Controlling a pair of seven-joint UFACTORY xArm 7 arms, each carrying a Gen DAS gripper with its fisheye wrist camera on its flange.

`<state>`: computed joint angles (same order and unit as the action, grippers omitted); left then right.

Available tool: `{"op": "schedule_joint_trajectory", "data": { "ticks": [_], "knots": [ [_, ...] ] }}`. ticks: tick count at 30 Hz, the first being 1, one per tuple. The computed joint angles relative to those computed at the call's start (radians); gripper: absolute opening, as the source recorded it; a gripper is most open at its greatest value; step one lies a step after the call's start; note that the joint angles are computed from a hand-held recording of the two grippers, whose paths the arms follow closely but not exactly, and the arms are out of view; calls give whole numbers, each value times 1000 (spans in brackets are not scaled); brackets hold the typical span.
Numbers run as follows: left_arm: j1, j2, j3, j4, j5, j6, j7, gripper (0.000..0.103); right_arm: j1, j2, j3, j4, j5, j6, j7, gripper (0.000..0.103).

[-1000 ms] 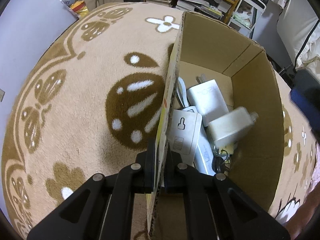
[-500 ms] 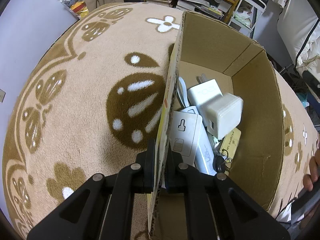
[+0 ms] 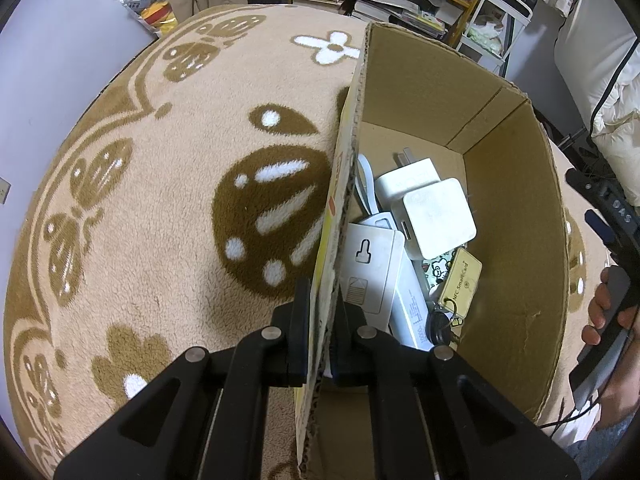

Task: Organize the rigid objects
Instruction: 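Return the right tool and grasp the key ring by its loop, then lift the keys with the right tool and carry them over the box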

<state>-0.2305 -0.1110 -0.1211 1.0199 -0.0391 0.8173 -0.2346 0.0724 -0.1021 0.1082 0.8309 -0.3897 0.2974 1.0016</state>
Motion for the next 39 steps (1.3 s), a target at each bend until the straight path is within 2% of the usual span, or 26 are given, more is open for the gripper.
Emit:
{"op": "schedule_joint_trajectory", "data": {
  "ticks": [5,9,14,15,18,22,25,28,29,30,32,35,39],
  "knots": [
    [-1,-1,0,0,-2,0,0,8,16,42,-16,3,68,-13,-72,91],
    [-1,0,0,-1,-2,0,0,8,41,98,-34,32,241,20,-225,72],
    [-1,1,2,-1,-11,-3,4,9,50,127,-38,16,425,-10,-331,70],
    [0,2,3,-1,-14,-3,6,9,52,130,-40,12,426,-17,-324,70],
    [1,3,6,0,-31,-1,12,9,59,138,-48,18,359,-7,-267,70],
    [3,4,8,0,-37,-2,20,9,75,163,-56,68,235,57,-192,70],
    [4,4,8,0,-42,-3,21,9,96,182,-67,114,99,133,-95,58],
    [5,6,8,1,-43,-4,25,9,105,192,-68,141,51,164,-48,41],
    [5,6,8,1,-45,-4,28,9,106,186,-68,137,46,158,-34,31],
    [5,6,9,0,-48,-5,30,9,106,177,-67,126,47,140,-26,28],
    [5,6,9,0,-51,-5,29,9,107,160,-64,107,22,118,-17,28],
    [5,6,8,0,-49,-6,30,9,116,132,-58,90,-110,125,68,28],
    [6,7,8,0,-50,-6,29,9,93,71,-46,23,-74,50,81,28]
  ]
}}
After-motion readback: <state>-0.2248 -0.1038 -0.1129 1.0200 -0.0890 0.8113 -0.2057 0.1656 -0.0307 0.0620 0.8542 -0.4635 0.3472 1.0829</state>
